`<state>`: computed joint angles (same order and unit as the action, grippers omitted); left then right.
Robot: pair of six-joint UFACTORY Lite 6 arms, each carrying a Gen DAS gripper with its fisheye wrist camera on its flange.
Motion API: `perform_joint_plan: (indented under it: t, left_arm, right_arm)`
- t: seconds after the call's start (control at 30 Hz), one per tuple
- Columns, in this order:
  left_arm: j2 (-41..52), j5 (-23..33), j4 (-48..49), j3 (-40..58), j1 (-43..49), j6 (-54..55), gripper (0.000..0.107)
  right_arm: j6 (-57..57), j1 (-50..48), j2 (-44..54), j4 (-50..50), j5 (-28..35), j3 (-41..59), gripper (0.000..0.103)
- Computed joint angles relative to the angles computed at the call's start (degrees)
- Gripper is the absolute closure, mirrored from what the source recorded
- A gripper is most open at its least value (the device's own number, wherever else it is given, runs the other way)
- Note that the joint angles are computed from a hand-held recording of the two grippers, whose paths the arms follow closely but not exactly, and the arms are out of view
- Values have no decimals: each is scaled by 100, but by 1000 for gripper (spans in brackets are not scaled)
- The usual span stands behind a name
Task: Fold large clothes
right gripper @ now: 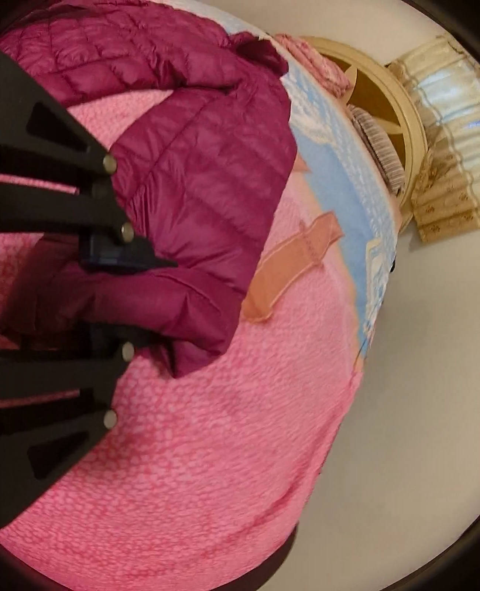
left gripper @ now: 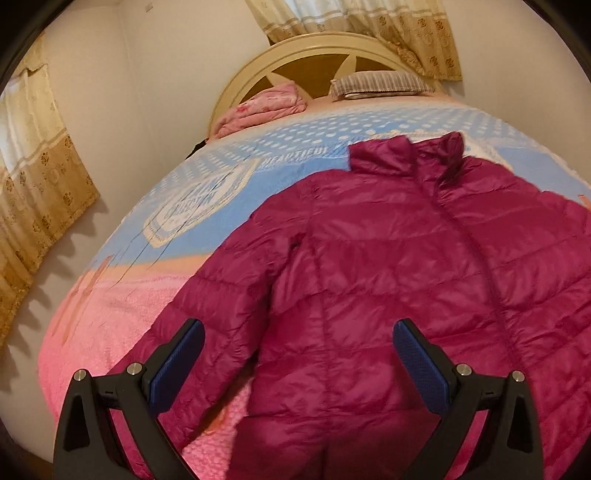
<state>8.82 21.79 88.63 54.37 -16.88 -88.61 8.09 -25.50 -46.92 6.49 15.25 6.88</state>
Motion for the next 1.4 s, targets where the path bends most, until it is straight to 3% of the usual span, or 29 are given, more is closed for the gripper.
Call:
perform_joint_plan:
  t: [0.13, 0.23, 0.47, 0.63, 0.77, 1.07, 1.2, 1.4]
  left_arm:
    - [-63, -205, -116, 73, 441, 193, 5]
    - [-104, -286, -263, 221, 785, 433, 5]
    - [178, -597, -768, 855, 1662, 1010, 5]
    - [413, -703, -170, 1052, 2089, 611, 5]
    - [793, -801, 173, 1313, 2411, 330, 5]
    - [2056, -820, 547, 2381, 2933, 34, 5]
    - [2667, -815, -232, 2966, 2953, 794, 5]
    - [3157, -711, -353, 3286, 2895, 945, 5]
  right_arm:
    - [2355, 948, -177, -2045, 261, 474, 88]
    - [4154, 2196, -42, -3577, 763, 1135, 88]
    - [8071, 5114, 2252, -6977, 2001, 3250, 89]
    - [8333, 6030, 4207, -7614, 2338, 5039, 90]
    - [8333, 6372, 5628, -7801, 2262, 6267, 90]
    - [7398, 6913, 8705, -7119, 2244, 9191, 90]
    - [6612, 6985, 9944, -6408, 2317, 10573, 90]
    - [6155, 7008, 10864, -5894, 2340, 11517, 85]
